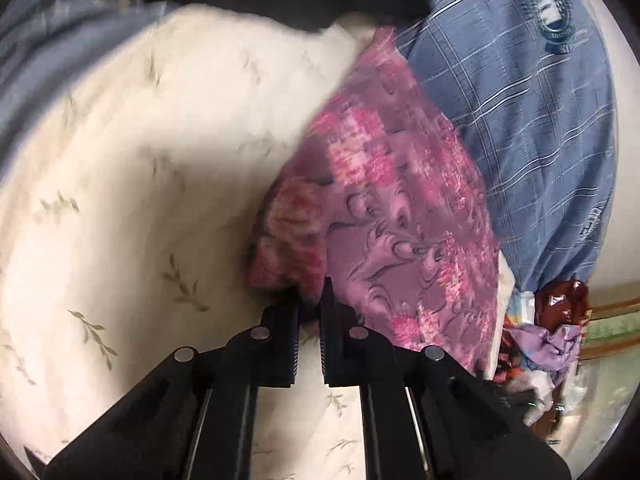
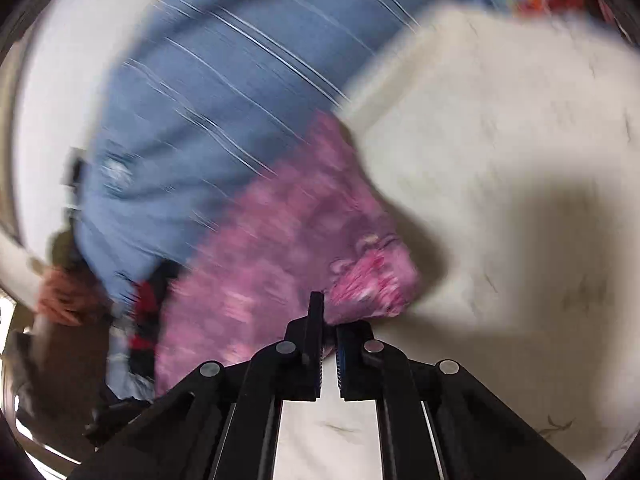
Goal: Fold small clothes
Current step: 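Open both tools and release the narrowed shirt onto the sheet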
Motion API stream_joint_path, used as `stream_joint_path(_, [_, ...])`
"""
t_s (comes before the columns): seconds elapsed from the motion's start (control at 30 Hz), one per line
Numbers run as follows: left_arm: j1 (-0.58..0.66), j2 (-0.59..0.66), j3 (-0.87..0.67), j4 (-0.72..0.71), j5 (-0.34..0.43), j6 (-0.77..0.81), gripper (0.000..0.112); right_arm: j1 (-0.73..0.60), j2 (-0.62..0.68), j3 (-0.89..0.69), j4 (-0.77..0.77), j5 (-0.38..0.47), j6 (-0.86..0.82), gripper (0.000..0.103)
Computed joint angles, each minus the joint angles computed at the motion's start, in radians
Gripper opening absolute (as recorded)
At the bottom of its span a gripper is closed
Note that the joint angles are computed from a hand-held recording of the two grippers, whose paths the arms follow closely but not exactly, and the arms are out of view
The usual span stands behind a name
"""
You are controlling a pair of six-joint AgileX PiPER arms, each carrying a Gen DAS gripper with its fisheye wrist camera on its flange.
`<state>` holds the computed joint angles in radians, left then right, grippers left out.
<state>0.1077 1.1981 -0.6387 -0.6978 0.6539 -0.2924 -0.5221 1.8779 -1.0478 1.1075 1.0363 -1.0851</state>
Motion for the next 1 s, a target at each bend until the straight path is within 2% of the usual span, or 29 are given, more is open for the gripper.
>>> stream_joint_path(0.03, [0.04, -0.029, 0.009, -0.033, 0.042, 0.062, 0.007, -0.026, 0.013, -0.006, -0.018, 0.033, 0.028, 0.004])
stream_joint_path(0.07, [0.062, -0.06, 0.007, -0.027, 0.08, 0.096, 0.007, -0.053, 0.002, 0.017, 0.003, 0.046, 0.018, 0.014])
stream_joint_path(0.13, [0.07, -0.161, -0.024, 0.095, 0.152, 0.073, 0.008, -0.1, -0.068, 0.08, 0.016, 0.023, -0.016, 0.017])
stream_joint_path(0.17, [0.077, -0.203, -0.049, 0.139, 0.184, 0.076, 0.012, -0.13, -0.115, 0.106, 0.023, 0.025, -0.041, 0.017])
stream_joint_path(0.23, [0.075, -0.23, -0.117, 0.215, 0.2, 0.05, 0.03, -0.149, -0.181, 0.144, 0.078, 0.032, -0.111, 0.017])
stream_joint_path(0.27, [0.032, -0.213, -0.178, 0.306, 0.19, -0.01, 0.048, -0.136, -0.206, 0.149, 0.099, 0.03, -0.138, 0.019])
stream_joint_path(0.3, [-0.01, -0.188, -0.223, 0.382, 0.179, -0.06, 0.057, -0.099, -0.231, 0.146, 0.117, 0.016, -0.152, 0.021])
stream_joint_path(0.37, [-0.104, -0.08, -0.341, 0.557, 0.163, -0.173, 0.058, 0.001, -0.242, 0.115, 0.136, -0.026, -0.157, 0.026])
stream_joint_path(0.53, [-0.194, 0.231, -0.524, 0.755, 0.169, -0.276, 0.058, 0.191, -0.176, 0.058, 0.146, -0.22, -0.126, 0.026])
stream_joint_path(0.57, [-0.194, 0.276, -0.537, 0.757, 0.173, -0.28, 0.058, 0.218, -0.15, 0.053, 0.137, -0.283, -0.121, 0.027])
stream_joint_path(0.63, [-0.18, 0.37, -0.543, 0.724, 0.184, -0.239, 0.058, 0.25, -0.079, 0.024, 0.084, -0.34, -0.072, 0.025])
stream_joint_path(0.67, [-0.181, 0.412, -0.542, 0.735, 0.19, -0.241, 0.063, 0.243, -0.051, 0.019, 0.094, -0.327, -0.092, 0.022])
stream_joint_path(0.73, [-0.176, 0.393, -0.503, 0.751, 0.139, -0.255, 0.067, 0.233, -0.065, 0.047, 0.141, -0.33, -0.171, 0.021])
stream_joint_path(0.83, [-0.099, 0.38, -0.516, 0.615, 0.184, -0.109, 0.066, 0.288, -0.134, 0.066, 0.037, -0.412, -0.083, 0.027])
stream_joint_path(0.87, [-0.065, 0.369, -0.515, 0.572, 0.197, -0.063, 0.066, 0.308, -0.167, 0.085, 0.018, -0.434, -0.064, 0.033])
stream_joint_path(0.93, [0.019, 0.342, -0.512, 0.512, 0.232, 0.015, 0.066, 0.339, -0.227, 0.139, 0.055, -0.419, -0.13, 0.036])
stream_joint_path(1.0, [0.073, 0.323, -0.513, 0.507, 0.263, 0.047, 0.066, 0.419, -0.297, 0.207, 0.073, -0.445, -0.194, 0.04])
